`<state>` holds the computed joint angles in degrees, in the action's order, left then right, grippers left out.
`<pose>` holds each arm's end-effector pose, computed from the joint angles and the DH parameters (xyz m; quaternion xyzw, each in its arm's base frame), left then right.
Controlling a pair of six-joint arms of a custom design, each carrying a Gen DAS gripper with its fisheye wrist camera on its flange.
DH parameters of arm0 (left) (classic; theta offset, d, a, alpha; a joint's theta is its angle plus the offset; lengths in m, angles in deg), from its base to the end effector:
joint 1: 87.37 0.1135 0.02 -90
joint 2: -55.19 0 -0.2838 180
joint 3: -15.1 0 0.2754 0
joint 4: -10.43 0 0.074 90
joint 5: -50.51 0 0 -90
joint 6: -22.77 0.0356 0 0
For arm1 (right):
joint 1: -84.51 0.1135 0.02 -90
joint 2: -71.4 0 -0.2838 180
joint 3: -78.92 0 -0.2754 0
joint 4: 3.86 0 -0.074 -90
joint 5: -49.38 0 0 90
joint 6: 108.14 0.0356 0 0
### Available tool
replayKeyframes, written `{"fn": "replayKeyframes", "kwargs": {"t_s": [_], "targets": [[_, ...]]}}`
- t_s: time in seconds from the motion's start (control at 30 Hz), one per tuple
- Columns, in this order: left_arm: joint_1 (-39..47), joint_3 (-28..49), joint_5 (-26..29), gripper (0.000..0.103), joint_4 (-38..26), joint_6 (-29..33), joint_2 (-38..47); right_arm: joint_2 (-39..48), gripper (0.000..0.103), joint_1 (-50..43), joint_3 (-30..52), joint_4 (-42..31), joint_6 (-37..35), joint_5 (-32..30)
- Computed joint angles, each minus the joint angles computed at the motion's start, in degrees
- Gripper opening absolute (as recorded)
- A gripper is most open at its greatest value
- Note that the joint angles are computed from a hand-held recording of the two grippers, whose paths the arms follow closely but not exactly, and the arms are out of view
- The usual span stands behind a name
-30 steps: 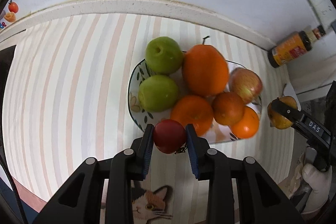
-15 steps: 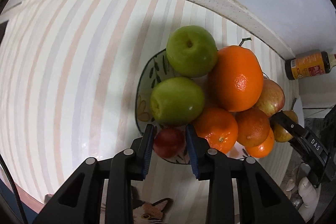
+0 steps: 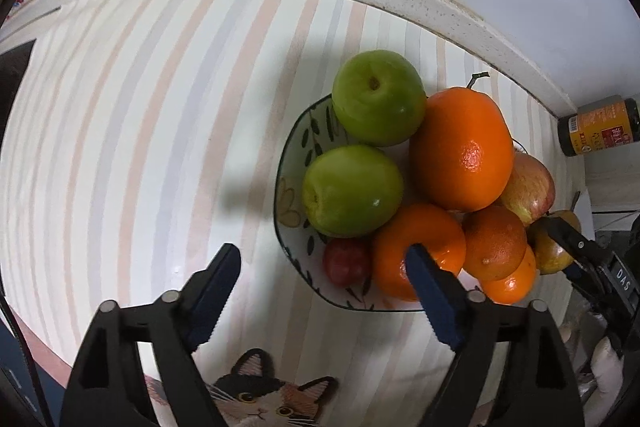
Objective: Organize fruits
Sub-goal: 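Open both tools and withdraw them from the plate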
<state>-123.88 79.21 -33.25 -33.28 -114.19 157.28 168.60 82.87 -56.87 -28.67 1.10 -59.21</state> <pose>0.2487 -0.1889 0.1133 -0.0868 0.9921 -0.0887 0.0179 0.2443 0.0044 0.0698 0.1609 0.9681 0.1748 0.0791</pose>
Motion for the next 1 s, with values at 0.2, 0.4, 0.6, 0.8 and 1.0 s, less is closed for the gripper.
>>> {"fn": "replayKeyframes", "kwargs": {"t_s": [0.2, 0.4, 0.6, 0.8, 1.0], "targets": [[-2.5, 1.0, -3.8, 0.086, -3.5, -0.2, -1.1, -3.7, 0.096, -0.4, -1.9, -0.5, -0.6, 1.7], [-6.3, 0.6, -7.8, 0.086, -5.5, -2.2, -4.9, -14.2, 0.096, 4.9, -3.8, -5.2, -0.2, 9.7], [-13.5, 1.7, -14.7, 0.086, -11.2, -6.1, -10.3, -27.4, 0.096, 14.0, -4.7, -15.6, 0.9, 16.6], [-20.4, 4.5, -20.7, 0.086, -18.0, -10.5, -15.6, -43.0, 0.096, 24.2, -4.8, -28.9, 6.7, 21.5], [-26.2, 8.3, -24.7, 0.086, -26.0, -15.4, -20.9, -54.9, 0.096, 34.0, 0.2, -42.5, 14.0, 27.2]]}}
